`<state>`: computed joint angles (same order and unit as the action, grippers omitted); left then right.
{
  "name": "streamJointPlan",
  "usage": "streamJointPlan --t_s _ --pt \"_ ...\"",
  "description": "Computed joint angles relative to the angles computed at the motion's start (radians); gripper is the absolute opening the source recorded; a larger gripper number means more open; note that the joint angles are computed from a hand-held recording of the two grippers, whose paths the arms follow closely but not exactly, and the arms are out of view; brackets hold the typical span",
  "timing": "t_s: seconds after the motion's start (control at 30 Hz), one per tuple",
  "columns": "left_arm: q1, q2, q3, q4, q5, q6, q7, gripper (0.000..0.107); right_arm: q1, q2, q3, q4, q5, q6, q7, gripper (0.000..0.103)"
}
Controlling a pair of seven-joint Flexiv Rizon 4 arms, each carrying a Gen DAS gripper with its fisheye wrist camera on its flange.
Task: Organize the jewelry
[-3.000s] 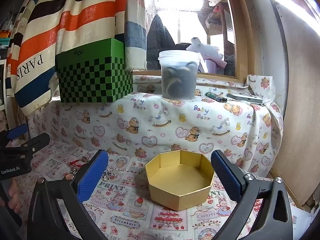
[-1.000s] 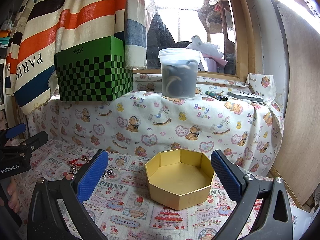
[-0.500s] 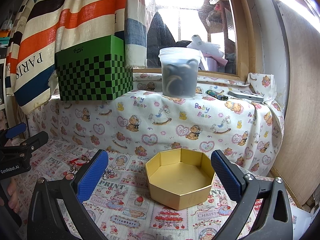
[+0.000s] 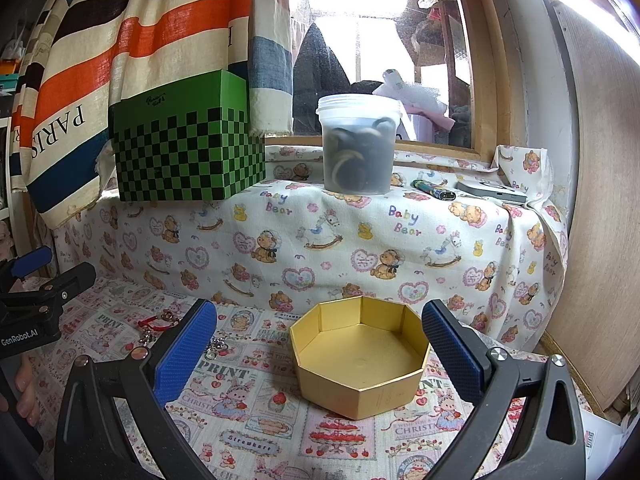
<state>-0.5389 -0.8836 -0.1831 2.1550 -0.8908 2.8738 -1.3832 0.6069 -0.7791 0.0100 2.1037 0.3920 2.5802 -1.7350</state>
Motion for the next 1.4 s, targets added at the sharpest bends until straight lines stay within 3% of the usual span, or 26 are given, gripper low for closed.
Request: streamJointPlan --t_s 0.23,0.33,0.57,0.7,0.77,0.9,1.0,1.07,1.13,1.2,1.27,1.33,1.4 --pt "0.005 0.001 0.003 0.006 0.009 0.001 -0.014 0.103 0.006 -0.002 -0.002 -0.006 0.010 -0.006 -0.006 0.103" --pt "-0.002 0.001 0.001 0.008 -0.011 0.008 -0.011 0.103 -0.047 -0.001 0.030 0.021 -0.088 0.020 0.035 0.103" --pt "0.004 0.003 0.000 0.014 0.006 0.010 -0.022 0.103 -0.032 -0.002 0.019 0.021 -0.074 0.023 0.036 0.103" --pt "-0.056 -0.009 0.009 -0.047 -0.135 0.029 0.164 0.103 -0.057 0.000 0.030 0.040 -0.142 0.029 0.045 0.103" --pt "-0.050 -0.010 -0.005 -0.045 -0.157 0.058 0.164 0.103 -0.070 0.009 0.034 0.052 -0.181 0.006 0.049 0.098" --pt "-0.005 0.018 -0.028 -0.007 -0.122 0.029 0.122 0.103 -0.096 0.033 0.042 0.066 -0.255 -0.085 0.072 0.083" --pt "0.027 0.046 -0.009 0.037 -0.026 -0.020 0.077 0.103 -0.122 0.068 0.056 0.072 -0.312 -0.188 0.112 0.073" --pt "0.027 0.055 -0.004 0.046 -0.043 -0.028 0.057 0.103 -0.168 0.091 0.087 0.075 -0.397 -0.255 0.159 0.073" --pt "0.076 0.085 -0.005 0.086 0.044 -0.080 -0.032 0.103 -0.247 0.120 0.141 0.072 -0.544 -0.359 0.229 0.073" --pt "0.116 0.114 0.004 0.121 0.127 -0.134 -0.107 0.103 -0.271 0.132 0.163 0.052 -0.618 -0.433 0.276 0.072" --pt "0.122 0.130 0.029 0.141 0.159 -0.148 -0.147 0.103 -0.288 0.134 0.188 0.014 -0.682 -0.522 0.324 0.061" --pt "0.111 0.138 0.050 0.151 0.146 -0.150 -0.171 0.103 -0.360 0.111 0.263 -0.037 -0.789 -0.626 0.381 0.050" --pt "0.126 0.148 0.057 0.164 0.172 -0.167 -0.215 0.103 -0.473 0.054 0.396 -0.114 -0.911 -0.773 0.425 0.047"
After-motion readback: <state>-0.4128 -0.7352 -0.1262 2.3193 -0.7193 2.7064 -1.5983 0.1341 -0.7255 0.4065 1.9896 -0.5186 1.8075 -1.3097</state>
